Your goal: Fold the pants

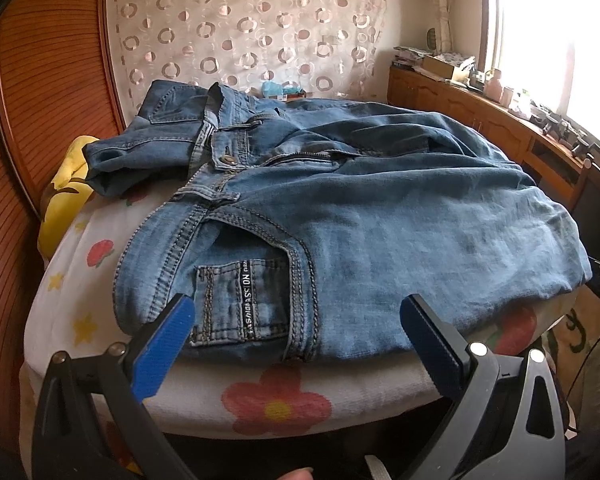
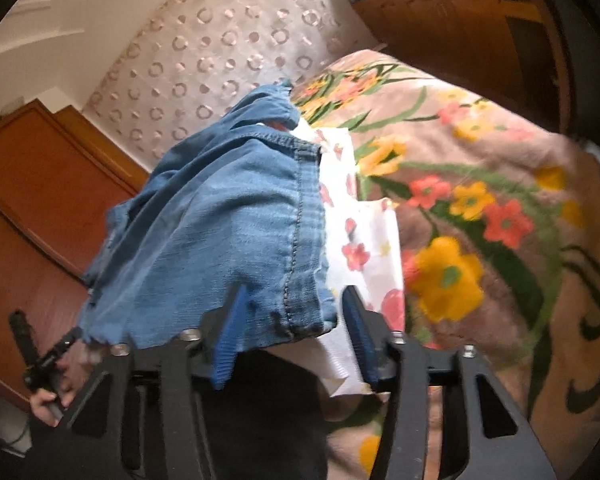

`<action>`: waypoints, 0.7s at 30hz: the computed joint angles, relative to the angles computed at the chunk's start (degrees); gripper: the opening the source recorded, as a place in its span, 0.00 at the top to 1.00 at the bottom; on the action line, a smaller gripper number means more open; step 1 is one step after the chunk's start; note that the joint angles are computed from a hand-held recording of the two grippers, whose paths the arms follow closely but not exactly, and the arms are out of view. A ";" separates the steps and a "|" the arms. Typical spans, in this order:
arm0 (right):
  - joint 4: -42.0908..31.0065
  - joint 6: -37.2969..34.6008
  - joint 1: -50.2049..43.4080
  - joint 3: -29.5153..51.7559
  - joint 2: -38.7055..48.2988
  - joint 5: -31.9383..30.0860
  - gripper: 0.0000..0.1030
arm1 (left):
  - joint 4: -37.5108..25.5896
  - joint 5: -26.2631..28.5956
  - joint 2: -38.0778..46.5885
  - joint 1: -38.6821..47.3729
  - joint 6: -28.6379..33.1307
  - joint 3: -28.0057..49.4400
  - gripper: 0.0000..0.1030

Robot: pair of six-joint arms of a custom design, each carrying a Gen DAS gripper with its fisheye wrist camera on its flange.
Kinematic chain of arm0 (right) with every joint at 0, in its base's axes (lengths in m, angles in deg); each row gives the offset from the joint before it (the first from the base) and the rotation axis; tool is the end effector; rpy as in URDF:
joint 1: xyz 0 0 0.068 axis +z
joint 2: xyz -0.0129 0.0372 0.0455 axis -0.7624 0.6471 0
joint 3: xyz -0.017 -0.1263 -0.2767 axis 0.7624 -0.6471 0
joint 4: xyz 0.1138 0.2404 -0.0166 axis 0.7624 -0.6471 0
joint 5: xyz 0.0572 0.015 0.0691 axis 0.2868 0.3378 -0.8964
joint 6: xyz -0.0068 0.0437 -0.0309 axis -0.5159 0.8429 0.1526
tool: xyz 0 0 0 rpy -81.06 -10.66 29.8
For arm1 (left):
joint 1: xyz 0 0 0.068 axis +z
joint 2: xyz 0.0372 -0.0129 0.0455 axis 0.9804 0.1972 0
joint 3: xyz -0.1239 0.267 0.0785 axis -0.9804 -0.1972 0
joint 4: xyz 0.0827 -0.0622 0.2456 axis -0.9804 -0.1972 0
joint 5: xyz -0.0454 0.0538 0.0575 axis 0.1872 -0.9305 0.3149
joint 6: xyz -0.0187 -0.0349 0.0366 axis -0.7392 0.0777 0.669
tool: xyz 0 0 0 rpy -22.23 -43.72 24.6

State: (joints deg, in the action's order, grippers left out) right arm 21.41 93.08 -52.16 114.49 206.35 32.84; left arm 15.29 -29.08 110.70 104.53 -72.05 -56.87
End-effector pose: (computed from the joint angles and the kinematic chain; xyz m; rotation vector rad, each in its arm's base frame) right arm 0.2882 0.0090 -0.0138 0.0716 2.3072 0.8822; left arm 0.2291 0.1003 0.0219 -0.0912 2.2987 0.0321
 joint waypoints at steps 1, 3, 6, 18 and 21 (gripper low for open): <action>-0.67 -0.47 0.32 0.07 -0.39 0.30 0.75 | -0.18 0.06 -0.02 -0.01 -0.16 0.12 0.00; -1.08 -1.68 1.25 -0.64 -1.57 1.97 0.83 | -0.17 -0.04 -0.06 0.10 -0.35 0.10 0.00; -0.62 -3.12 1.92 -2.55 -3.82 3.67 0.87 | -0.64 0.77 -0.15 1.42 -0.49 0.45 0.00; -3.11 -6.35 3.72 -9.76 -22.14 10.47 0.88 | -12.29 7.18 -2.43 13.45 2.55 7.26 0.00; -5.47 -7.12 6.16 -9.29 -24.91 13.27 0.88 | -14.40 8.97 -1.36 15.54 3.46 9.23 0.03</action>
